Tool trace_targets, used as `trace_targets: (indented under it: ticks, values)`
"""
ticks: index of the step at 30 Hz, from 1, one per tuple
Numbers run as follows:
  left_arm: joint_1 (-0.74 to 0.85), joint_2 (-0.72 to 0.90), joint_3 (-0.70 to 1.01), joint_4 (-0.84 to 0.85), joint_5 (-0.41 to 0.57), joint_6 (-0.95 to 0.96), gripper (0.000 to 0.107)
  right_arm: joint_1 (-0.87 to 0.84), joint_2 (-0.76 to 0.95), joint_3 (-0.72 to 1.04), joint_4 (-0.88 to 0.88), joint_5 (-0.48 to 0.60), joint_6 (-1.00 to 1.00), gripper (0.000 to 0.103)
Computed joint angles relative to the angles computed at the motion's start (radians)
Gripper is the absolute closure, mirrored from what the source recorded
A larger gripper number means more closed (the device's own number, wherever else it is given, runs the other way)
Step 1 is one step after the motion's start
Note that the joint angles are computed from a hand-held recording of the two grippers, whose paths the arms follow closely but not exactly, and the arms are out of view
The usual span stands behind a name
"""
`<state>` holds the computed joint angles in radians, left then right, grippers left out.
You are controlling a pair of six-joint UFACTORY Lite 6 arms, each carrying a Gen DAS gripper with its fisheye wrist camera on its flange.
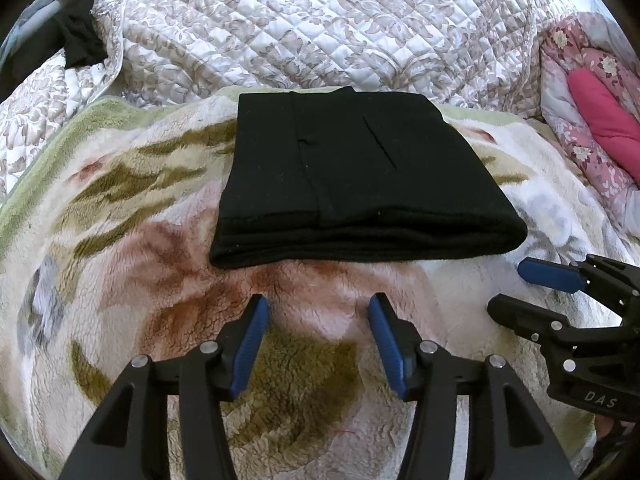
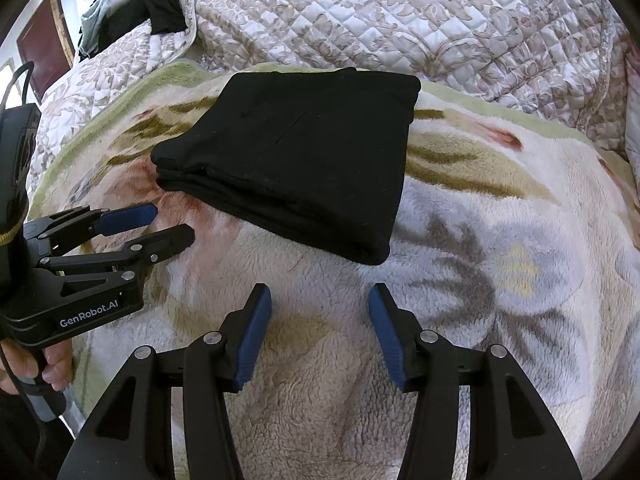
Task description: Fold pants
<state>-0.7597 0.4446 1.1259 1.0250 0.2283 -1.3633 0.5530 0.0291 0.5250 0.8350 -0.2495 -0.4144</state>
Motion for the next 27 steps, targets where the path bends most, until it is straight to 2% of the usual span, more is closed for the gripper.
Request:
trace_targets:
  ticks: [11, 27]
  values:
    - [0.000, 0.003, -0.001, 0.018, 0.003, -0.021, 0.045, 0.000, 0.001, 0.001, 0.001, 0.001, -0.002, 0.049]
    - [0.002, 0.003, -0.003, 0.032, 0.001, -0.031, 0.044, 0.003, 0.009, 0.007, 0.016, -0.006, -0.019, 0.048]
